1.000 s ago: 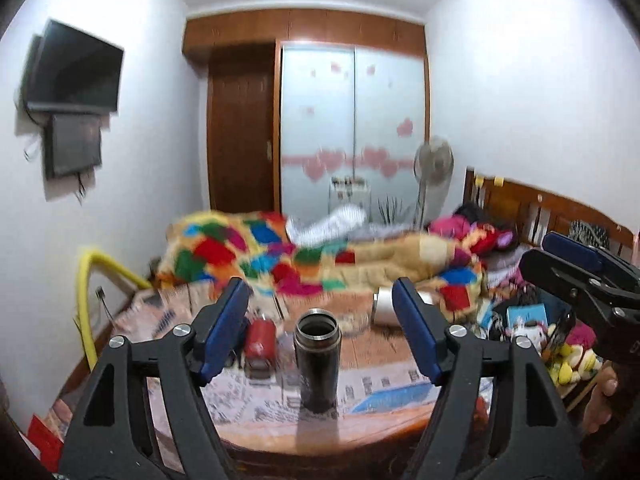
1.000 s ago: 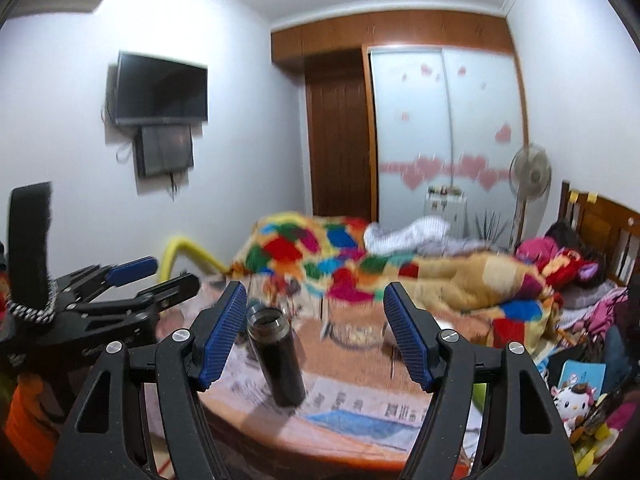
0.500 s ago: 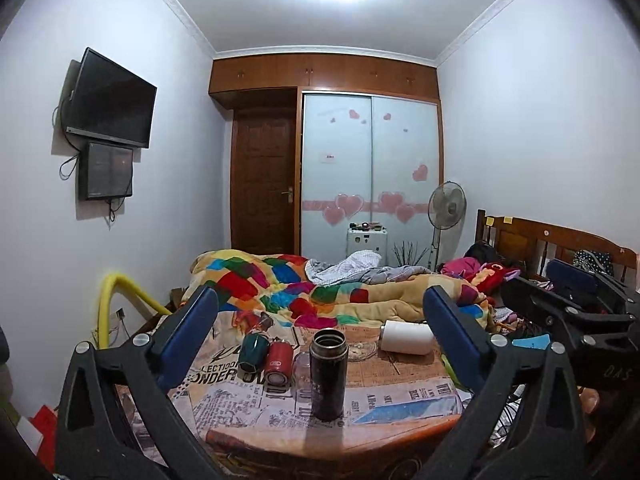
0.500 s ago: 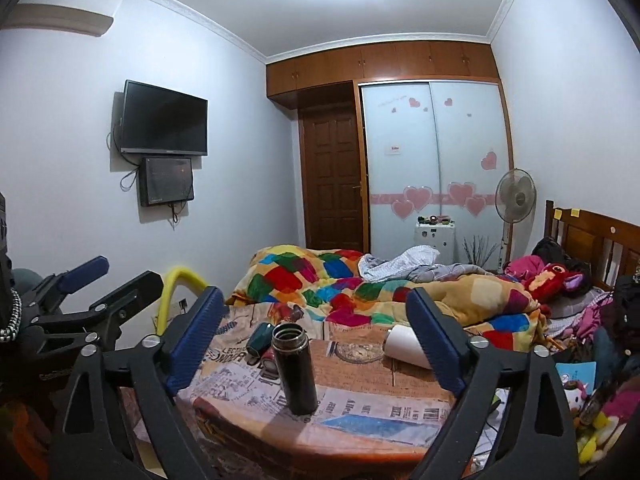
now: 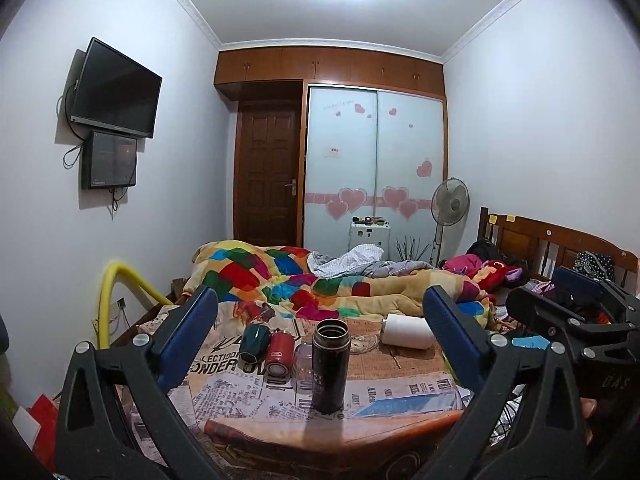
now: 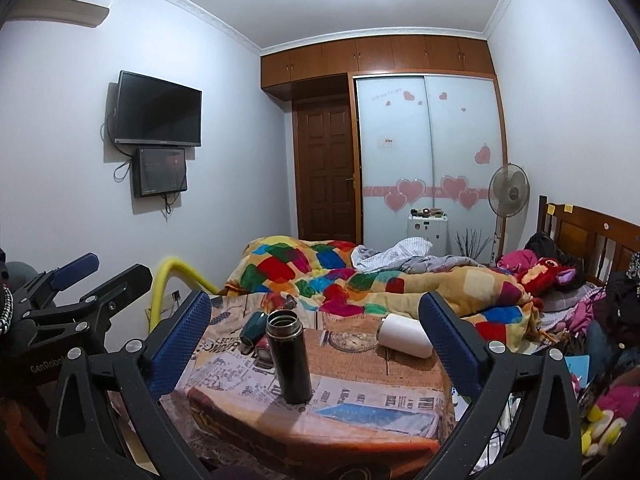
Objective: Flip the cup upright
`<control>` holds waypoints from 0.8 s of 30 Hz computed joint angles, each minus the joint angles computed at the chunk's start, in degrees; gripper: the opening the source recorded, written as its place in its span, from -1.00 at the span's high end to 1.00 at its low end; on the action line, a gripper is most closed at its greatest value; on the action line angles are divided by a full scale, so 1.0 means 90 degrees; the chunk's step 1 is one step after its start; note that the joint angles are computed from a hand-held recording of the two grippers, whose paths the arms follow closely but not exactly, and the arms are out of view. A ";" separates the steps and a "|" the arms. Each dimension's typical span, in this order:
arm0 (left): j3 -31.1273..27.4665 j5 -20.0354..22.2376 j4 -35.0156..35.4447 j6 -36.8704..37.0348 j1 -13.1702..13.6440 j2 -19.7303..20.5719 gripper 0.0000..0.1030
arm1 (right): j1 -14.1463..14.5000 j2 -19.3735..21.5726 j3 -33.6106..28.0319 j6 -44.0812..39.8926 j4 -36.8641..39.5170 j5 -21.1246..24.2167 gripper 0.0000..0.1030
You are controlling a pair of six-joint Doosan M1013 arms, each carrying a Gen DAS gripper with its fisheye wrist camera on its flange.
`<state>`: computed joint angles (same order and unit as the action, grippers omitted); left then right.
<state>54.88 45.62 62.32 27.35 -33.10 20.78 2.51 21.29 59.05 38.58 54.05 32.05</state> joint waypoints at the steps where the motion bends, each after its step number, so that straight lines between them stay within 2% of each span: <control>1: -0.0013 0.0007 -0.0013 0.0022 0.0000 0.0011 -1.00 | -0.0004 0.0008 -0.0018 0.0024 -0.0020 0.0026 -1.00; 24: -0.0178 0.0093 -0.0291 0.0247 0.0021 0.0125 -1.00 | 0.0051 0.0011 -0.0047 0.0297 -0.0355 0.0096 -1.00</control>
<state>53.27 46.46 59.69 29.57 -32.91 21.91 2.96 21.39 58.63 41.25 50.86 32.92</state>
